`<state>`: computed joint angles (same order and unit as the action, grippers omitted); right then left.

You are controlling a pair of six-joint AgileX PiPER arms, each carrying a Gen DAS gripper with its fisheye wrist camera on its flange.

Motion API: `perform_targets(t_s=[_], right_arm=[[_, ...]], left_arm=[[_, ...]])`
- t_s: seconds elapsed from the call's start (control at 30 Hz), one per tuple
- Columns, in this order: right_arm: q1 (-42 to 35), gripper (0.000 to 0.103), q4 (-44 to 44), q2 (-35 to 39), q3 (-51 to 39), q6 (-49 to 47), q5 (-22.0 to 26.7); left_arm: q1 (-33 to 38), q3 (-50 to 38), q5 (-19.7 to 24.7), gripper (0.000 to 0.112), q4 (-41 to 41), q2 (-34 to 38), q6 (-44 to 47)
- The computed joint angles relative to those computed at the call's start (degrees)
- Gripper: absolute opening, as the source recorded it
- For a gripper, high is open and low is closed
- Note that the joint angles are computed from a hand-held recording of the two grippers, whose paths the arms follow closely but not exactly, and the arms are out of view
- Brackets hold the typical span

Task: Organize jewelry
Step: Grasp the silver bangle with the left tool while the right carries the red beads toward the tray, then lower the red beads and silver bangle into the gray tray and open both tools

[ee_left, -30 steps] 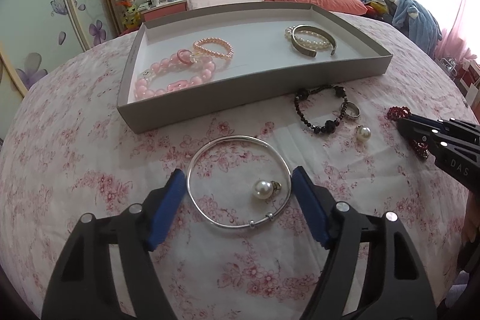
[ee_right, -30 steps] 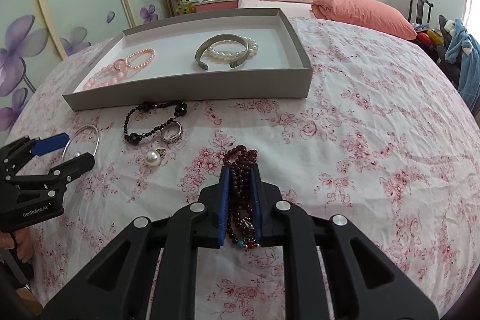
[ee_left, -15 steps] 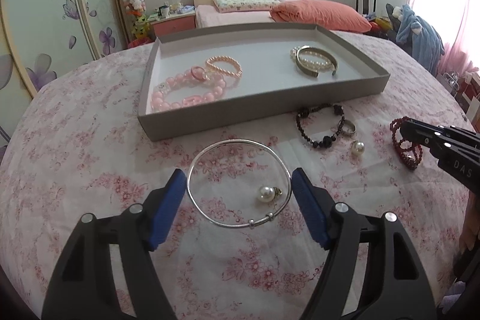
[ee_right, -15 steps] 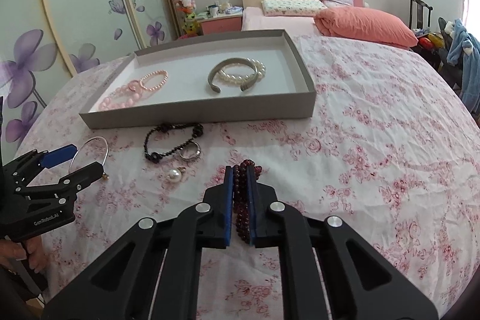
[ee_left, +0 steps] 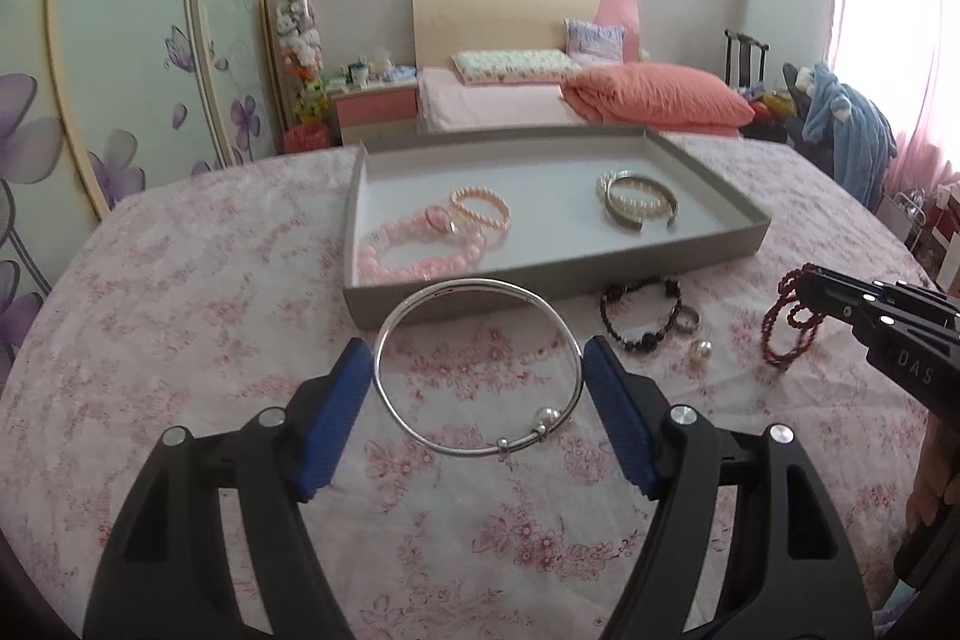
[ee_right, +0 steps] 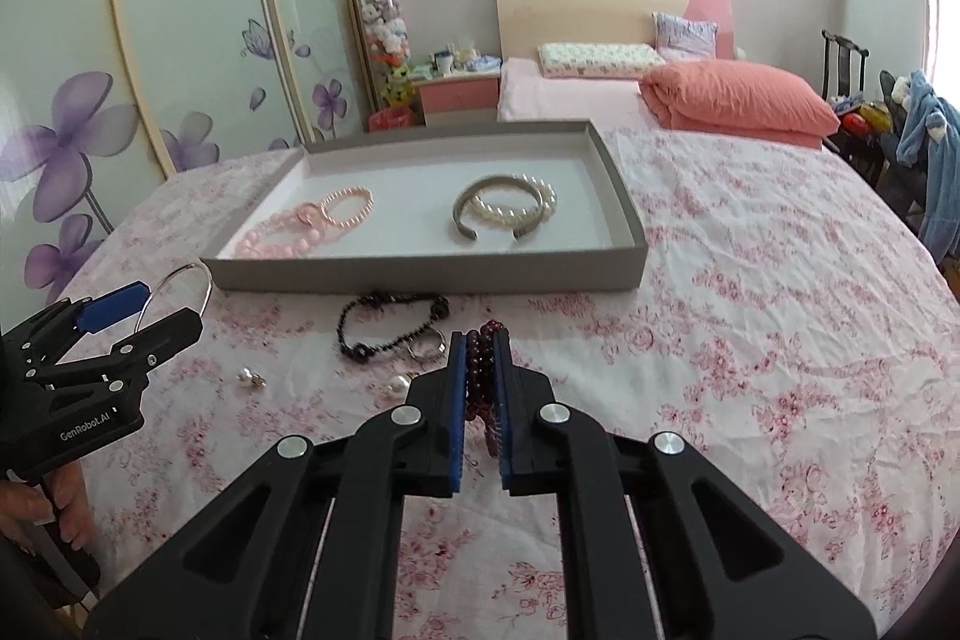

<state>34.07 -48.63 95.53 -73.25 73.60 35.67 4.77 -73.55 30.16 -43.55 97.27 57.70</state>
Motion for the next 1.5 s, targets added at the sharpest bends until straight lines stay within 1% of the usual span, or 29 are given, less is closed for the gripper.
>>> perform_targets(t_s=[0.17,0.37,0.77,0.97,1.23,1.5], right_arm=[[1.58,0.009,-5.48,-1.12,0.34,3.94,0.54],[3.65,0.009,-12.37,-2.44,0.99,9.06,1.66],[5.73,0.009,-23.61,-4.74,1.74,17.41,4.06],[6.26,0.009,-28.97,-4.74,-0.05,19.93,5.7],[4.37,0.009,-30.55,-2.64,-4.33,19.32,4.63],[1.12,0.009,-28.84,0.55,-9.37,16.46,1.64]], left_arm=[[0.49,3.18,-2.56,0.071,-6.27,-3.66,5.5],[1.44,5.13,-3.45,0.071,-12.86,-6.38,11.36],[1.67,6.05,-4.0,0.071,-20.95,-9.51,17.7],[0.41,5.66,-6.15,0.071,-25.92,-10.66,21.41],[-2.45,2.9,-9.39,0.071,-26.78,-9.17,21.2],[-5.12,-2.94,-12.48,0.071,-22.46,-4.19,16.32]])
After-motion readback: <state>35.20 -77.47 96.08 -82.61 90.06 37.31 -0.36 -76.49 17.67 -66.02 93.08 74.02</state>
